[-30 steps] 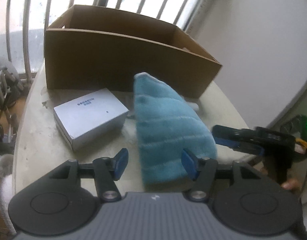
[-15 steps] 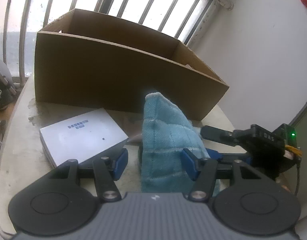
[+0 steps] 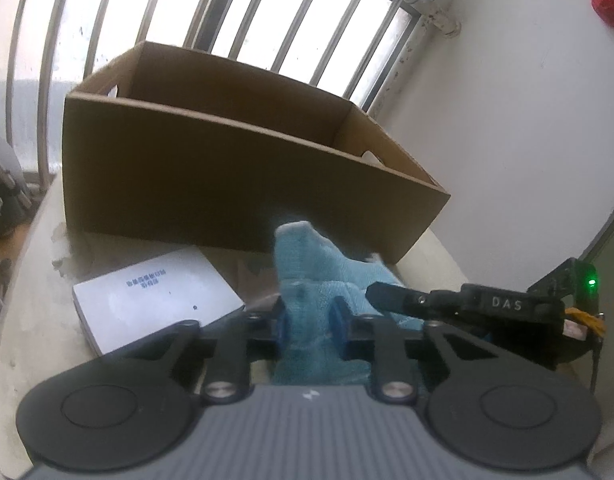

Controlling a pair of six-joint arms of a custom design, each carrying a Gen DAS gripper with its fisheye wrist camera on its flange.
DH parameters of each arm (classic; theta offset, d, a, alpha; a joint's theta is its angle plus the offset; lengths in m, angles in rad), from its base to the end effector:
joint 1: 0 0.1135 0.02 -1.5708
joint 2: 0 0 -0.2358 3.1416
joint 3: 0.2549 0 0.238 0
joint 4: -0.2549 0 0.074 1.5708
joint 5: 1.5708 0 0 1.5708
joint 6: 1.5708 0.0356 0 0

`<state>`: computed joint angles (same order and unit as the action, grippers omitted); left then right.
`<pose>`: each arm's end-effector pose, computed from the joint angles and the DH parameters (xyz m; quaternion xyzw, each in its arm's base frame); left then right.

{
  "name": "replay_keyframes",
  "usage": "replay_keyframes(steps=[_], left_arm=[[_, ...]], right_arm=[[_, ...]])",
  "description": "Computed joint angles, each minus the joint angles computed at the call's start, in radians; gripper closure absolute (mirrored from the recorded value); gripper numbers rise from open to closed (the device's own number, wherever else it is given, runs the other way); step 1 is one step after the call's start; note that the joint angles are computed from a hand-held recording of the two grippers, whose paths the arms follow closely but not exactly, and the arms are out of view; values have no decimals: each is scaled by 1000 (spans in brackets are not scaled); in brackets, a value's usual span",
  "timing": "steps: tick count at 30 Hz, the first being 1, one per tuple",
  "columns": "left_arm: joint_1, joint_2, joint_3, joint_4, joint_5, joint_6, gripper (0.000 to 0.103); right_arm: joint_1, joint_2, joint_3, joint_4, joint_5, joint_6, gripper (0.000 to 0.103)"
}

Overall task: Organize objects
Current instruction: 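Lift the towel with the right gripper and carry it over the cardboard box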

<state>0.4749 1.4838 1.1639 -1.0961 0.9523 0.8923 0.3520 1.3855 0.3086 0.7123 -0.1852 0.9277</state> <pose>0.2370 0.0892 0.2394 0.2183 0.8595 -0.3109 0.3419 0.2234 0.0890 0.1321 0.1825 0.8012 0.3983 0.4076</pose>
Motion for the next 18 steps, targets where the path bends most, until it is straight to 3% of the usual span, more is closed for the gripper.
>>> replay_keyframes(steps=[3,8,18], left_arm=[[-11,-38,-34,37,3,-36,92],[30,-32,-1,-36,28,3,94],[107,-84,66,-206,130,139,94]], right_arm=[[49,-65,18,-98,80,-45,84],[140,-166,49,-236,226,-110,93],[311,-331,115,-422,485,-204,96]])
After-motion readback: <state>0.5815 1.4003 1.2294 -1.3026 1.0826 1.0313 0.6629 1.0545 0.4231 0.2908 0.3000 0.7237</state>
